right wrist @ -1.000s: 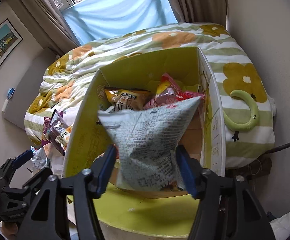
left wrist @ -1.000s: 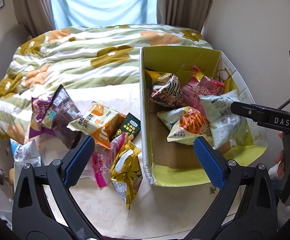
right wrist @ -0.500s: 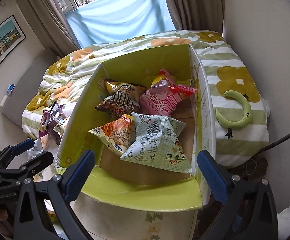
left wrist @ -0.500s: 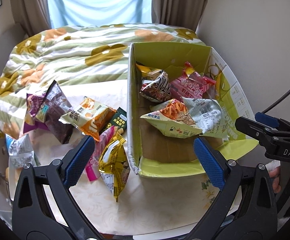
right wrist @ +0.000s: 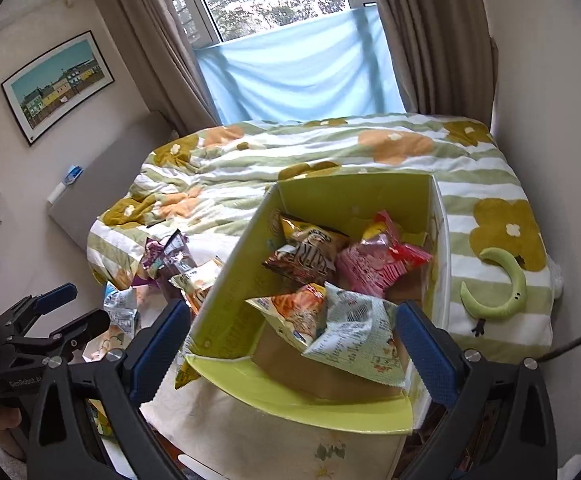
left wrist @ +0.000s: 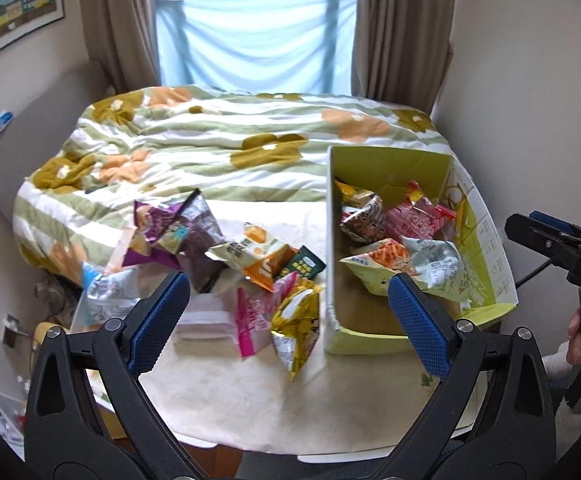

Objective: Organize snacks
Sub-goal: 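Move both tools back toward the snack pile on the table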

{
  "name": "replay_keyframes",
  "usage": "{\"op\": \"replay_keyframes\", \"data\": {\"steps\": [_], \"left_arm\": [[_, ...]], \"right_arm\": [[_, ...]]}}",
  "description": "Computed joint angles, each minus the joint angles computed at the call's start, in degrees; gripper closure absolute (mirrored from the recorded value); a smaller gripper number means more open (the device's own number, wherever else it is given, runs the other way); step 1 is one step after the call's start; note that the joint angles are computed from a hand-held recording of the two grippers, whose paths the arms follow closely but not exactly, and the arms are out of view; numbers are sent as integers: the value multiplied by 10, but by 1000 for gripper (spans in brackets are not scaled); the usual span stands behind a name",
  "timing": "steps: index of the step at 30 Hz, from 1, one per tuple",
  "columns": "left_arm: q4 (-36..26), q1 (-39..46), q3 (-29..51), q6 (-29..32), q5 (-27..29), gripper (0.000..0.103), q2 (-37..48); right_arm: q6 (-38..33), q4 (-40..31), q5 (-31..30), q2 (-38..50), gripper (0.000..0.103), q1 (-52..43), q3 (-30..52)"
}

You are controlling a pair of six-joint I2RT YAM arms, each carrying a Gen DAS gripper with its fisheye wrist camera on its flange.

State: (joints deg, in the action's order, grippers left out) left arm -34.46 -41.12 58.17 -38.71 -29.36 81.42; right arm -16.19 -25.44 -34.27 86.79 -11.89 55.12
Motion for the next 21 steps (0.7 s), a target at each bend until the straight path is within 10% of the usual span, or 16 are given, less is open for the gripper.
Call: {"op": "replay_keyframes", "data": {"steps": [10,21], "left_arm": [[-25,149,-139,74,41,4,-208],[40,576,-206,405,350,4,-226]], "right_arm": [[74,48,58,-70,1,140,-44],[278,227,221,-47,1,371,-93]]}}
